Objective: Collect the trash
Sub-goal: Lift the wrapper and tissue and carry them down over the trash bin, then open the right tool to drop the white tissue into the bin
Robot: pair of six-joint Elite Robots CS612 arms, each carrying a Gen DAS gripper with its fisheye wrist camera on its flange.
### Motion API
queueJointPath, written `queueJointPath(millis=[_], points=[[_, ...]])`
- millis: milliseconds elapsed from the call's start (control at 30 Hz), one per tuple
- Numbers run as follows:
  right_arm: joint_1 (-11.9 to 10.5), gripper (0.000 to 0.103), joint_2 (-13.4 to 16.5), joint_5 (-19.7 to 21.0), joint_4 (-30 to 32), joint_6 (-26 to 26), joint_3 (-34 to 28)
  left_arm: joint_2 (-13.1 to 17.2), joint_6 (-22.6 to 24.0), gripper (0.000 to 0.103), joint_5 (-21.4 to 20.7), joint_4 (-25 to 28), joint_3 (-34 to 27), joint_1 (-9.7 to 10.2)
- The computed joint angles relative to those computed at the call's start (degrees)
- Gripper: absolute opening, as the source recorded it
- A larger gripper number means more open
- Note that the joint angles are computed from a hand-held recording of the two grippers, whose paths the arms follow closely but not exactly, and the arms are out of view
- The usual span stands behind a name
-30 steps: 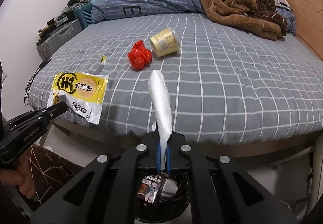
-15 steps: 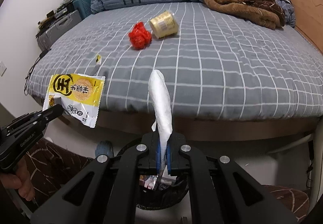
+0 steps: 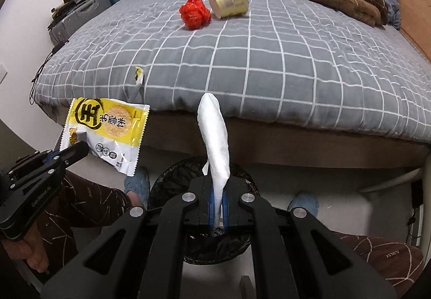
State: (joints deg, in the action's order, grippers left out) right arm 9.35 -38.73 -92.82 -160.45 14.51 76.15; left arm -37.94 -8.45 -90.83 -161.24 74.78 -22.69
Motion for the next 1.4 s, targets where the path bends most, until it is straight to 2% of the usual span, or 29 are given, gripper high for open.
queueJointPath(millis=[400,700,933,1400], points=[[0.3,0.003,0.9,1.2,3.4,0.9,0.1,0.3,-0.6,0.005,-0.5,2.1,0.9,-0.12],[0.3,0.004,3.2,2.3,9.9,0.7,-2.4,2.2,-0.7,0.005,-1.7,6.8,-1.0,0.21],[0.2,0.003,4.7,3.7,12.6,1.6,-4.1,4.5,-0.4,0.005,-0.4,11.2,-4.3,0.05],[0.1,0.004,7.7,6.3,19.8,1.9,-7.9,6.0,-0.9,0.005,-0.8,15.0,-5.9,0.11]])
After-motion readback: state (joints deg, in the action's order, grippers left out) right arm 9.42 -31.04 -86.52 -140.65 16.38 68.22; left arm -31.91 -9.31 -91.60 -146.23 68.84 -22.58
